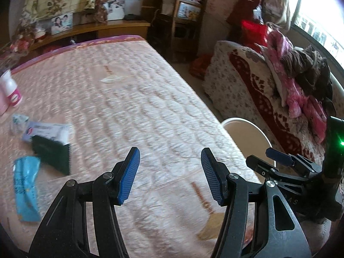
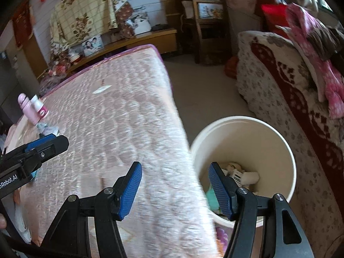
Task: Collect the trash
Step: 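Move both open tools back toward the remaining trash on the mattress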
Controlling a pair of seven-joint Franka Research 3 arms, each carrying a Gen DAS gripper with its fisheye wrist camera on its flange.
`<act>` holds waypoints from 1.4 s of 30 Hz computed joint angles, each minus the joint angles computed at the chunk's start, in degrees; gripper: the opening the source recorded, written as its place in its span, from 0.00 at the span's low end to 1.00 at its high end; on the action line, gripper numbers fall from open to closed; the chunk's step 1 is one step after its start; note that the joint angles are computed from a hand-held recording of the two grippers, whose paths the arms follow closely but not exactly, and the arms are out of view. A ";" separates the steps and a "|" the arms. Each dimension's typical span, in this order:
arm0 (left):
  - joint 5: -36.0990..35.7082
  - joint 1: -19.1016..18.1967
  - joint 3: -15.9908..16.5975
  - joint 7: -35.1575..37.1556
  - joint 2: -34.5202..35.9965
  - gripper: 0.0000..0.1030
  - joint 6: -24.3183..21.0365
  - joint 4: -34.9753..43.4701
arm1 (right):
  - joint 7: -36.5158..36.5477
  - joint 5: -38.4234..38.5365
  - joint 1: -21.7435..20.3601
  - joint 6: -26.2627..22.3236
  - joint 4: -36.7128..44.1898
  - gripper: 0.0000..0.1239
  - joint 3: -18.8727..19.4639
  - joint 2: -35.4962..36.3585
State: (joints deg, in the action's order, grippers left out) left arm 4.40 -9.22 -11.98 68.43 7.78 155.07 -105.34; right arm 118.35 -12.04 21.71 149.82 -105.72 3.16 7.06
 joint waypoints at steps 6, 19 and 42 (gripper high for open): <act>-0.12 1.41 1.38 -1.95 -3.94 0.56 0.86 -5.01 | -0.96 -0.66 1.97 -1.19 3.62 0.55 0.67 2.40; -0.84 3.71 3.71 -2.61 -10.99 0.56 2.00 -13.21 | -4.02 1.40 5.95 -3.36 10.39 0.55 0.96 7.58; 0.93 9.37 6.72 -4.02 -13.70 0.59 -2.05 -19.94 | -11.80 8.80 9.05 -5.11 16.11 0.58 2.00 12.55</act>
State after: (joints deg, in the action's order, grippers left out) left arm 5.34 0.15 -5.27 64.41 -5.92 153.03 -125.28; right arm 106.54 -3.24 30.76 144.71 -89.61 5.16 19.60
